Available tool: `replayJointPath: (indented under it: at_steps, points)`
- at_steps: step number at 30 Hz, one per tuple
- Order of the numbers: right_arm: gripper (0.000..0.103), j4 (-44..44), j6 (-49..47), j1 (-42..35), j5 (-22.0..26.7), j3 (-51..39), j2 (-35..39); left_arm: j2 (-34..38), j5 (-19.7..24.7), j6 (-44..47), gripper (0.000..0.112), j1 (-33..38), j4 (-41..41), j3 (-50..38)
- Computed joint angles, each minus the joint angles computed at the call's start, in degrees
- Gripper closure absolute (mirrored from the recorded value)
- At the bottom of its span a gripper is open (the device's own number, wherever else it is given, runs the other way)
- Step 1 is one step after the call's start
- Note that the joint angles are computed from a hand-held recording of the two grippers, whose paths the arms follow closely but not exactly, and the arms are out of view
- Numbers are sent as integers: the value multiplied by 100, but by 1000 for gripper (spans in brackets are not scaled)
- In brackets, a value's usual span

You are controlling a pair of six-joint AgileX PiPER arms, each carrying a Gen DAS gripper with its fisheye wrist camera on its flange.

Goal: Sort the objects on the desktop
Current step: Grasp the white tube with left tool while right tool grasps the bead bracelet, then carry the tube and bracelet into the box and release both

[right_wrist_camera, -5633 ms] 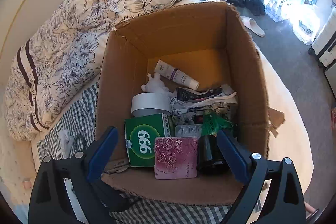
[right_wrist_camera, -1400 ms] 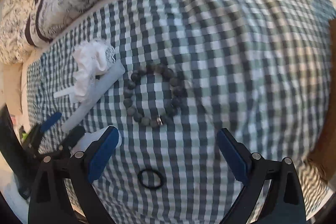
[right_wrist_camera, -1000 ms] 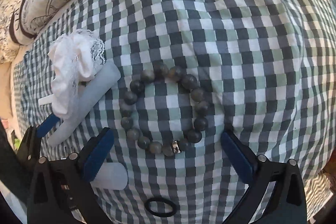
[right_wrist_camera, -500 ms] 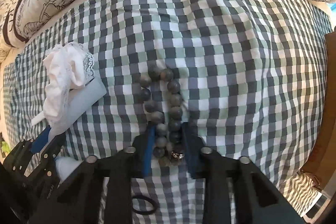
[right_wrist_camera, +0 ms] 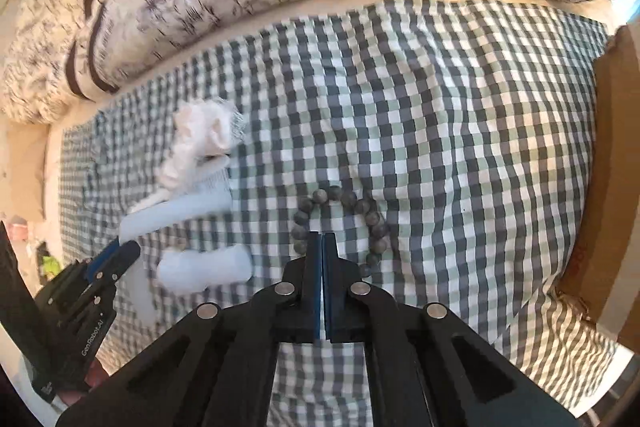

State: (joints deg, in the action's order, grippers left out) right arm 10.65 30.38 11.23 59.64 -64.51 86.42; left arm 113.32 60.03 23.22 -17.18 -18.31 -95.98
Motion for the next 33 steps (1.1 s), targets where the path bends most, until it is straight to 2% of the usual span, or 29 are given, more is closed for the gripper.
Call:
replayJointPath:
  at_steps: [4, 7, 8, 9, 10, 11, 13, 17, 20, 22, 23, 25, 29, 33]
  points:
    - [103, 133, -46, -112, 48, 316, -440, -345, 1, 67, 99, -25, -93, 175]
    - [100, 582, -190, -283, -513, 787, -568, -556, -16, 57, 99, -35, -145, 299]
    - [82, 697, -270, -357, -654, 919, -532, -605, 3, 82, 99, -4, -180, 319]
    - [51, 610, -130, -258, -830, 896, -320, -657, -15, 76, 99, 0, -191, 357]
    - [41, 501, -65, -253, -913, 915, -182, -687, -38, 71, 99, -7, -200, 384]
    - [40, 482, -73, -276, -995, 901, -48, -713, -21, 80, 99, 8, -215, 383]
    - [40, 563, -181, -361, -1136, 868, 312, -760, 14, 80, 99, 38, -230, 395]
    - [44, -685, 587, 78, -813, 295, 1295, -781, 84, 153, 99, 131, -332, 405]
    - [48, -1137, 727, 345, -939, 310, 1504, -793, 92, 192, 99, 177, -367, 454]
    - [67, -1312, 870, 440, -891, 287, 1477, -810, 80, 202, 99, 216, -383, 510]
    - [92, -1349, 933, 424, -828, 278, 1412, -819, 78, 211, 99, 245, -407, 539]
    - [92, -1066, 790, 224, -969, 463, 1062, -852, 70, 228, 99, 281, -440, 588]
    - [92, -1034, 830, 251, -879, 562, 398, -978, 121, 317, 99, 367, -537, 614]
    - [92, -1197, 1118, 521, -504, 334, -280, -1106, 223, 387, 99, 426, -624, 518]
